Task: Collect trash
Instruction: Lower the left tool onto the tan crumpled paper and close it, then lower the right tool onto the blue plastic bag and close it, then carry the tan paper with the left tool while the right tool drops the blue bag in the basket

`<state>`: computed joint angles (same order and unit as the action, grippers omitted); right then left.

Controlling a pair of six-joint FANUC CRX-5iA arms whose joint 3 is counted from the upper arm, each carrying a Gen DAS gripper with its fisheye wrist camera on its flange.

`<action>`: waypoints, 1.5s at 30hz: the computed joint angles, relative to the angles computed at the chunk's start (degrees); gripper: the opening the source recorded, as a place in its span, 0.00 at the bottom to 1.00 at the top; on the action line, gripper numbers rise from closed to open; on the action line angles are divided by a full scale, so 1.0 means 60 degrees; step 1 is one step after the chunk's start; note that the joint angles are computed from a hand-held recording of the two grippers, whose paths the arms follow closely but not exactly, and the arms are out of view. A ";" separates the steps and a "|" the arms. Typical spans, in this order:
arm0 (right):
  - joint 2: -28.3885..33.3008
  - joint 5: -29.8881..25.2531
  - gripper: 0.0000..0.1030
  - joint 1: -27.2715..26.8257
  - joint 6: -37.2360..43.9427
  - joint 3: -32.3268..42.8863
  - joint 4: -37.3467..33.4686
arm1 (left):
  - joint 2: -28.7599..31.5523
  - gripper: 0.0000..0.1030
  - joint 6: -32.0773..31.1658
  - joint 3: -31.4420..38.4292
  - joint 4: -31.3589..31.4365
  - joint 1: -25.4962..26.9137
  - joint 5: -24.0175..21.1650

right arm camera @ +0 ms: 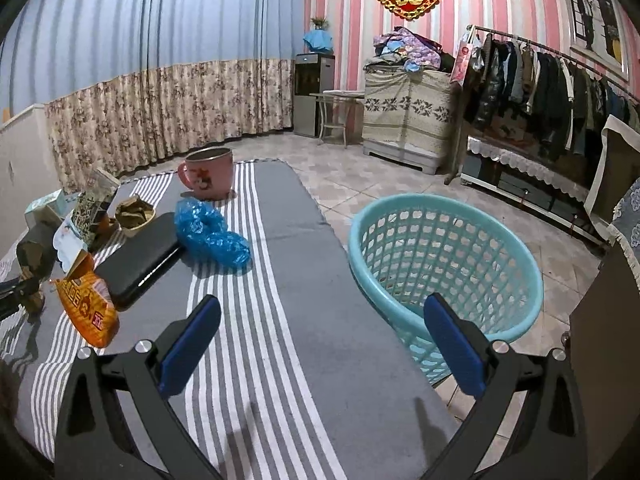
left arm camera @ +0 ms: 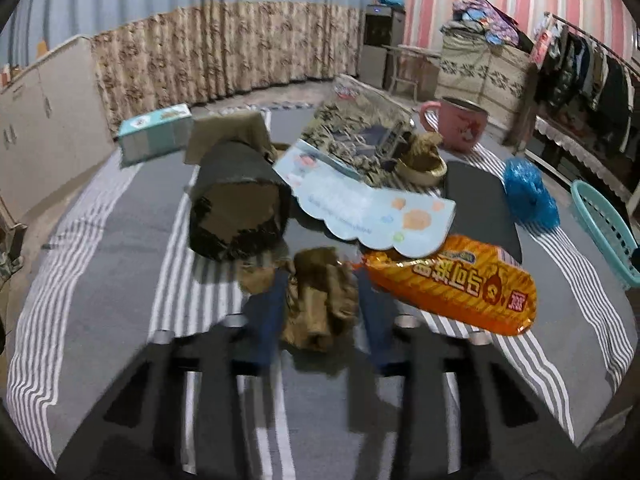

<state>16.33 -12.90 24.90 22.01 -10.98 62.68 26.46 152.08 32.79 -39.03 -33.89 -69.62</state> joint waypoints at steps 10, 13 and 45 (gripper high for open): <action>0.0530 -0.0642 0.96 0.0490 0.2535 0.1238 -0.2224 | 0.0130 0.21 -0.0375 0.0555 -0.0819 -0.0227 -0.0057; 0.0938 -0.1024 0.96 0.0725 0.4005 0.2143 -0.3663 | 0.0111 0.21 -0.0603 0.0810 -0.1019 -0.0162 0.0030; 0.2164 -0.3817 0.31 -0.0384 0.8955 0.6089 -0.8244 | 0.2851 0.22 -0.2472 0.5595 -0.1092 -0.0356 -0.0597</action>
<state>29.31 -35.80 22.59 75.74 25.55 13.21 43.56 137.25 66.36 -45.58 -36.02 -73.20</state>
